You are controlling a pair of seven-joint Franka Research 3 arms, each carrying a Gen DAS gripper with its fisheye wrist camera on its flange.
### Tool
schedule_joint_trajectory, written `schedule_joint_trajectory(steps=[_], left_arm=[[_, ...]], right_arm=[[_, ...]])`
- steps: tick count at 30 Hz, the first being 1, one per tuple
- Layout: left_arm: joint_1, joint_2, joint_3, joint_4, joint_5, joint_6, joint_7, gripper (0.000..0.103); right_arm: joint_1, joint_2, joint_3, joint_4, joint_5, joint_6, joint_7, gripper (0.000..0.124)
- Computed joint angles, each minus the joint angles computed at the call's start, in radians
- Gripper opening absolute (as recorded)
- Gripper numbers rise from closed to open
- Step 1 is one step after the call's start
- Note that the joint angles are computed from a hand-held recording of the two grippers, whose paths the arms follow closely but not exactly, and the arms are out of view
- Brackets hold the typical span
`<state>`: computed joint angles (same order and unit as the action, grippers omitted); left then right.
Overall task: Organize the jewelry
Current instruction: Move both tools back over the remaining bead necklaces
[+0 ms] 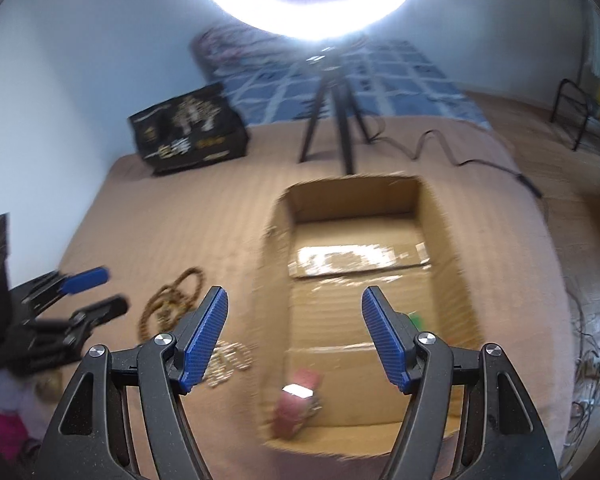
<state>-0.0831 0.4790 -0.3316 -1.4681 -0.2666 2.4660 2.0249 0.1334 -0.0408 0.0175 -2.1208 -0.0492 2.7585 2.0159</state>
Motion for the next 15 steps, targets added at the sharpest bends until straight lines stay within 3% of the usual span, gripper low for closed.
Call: schedule_joint_trajectory(steps=[5, 10, 15], left_arm=[[-0.001, 0.051, 0.022, 0.07, 0.026, -0.07, -0.038, 0.064], [0.001, 0.108, 0.033, 0.146, 0.041, -0.129, -0.092, 0.064], [-0.003, 0.145, 0.032, 0.191, 0.061, -0.166, -0.109, 0.064]], right_arm=[[0.035, 0.033, 0.009, 0.04, 0.183, -0.046, -0.154, 0.069], [0.056, 0.07, 0.015, 0.085, 0.196, -0.089, -0.214, 0.069], [0.068, 0.114, 0.024, 0.129, 0.32, -0.139, -0.322, 0.069]])
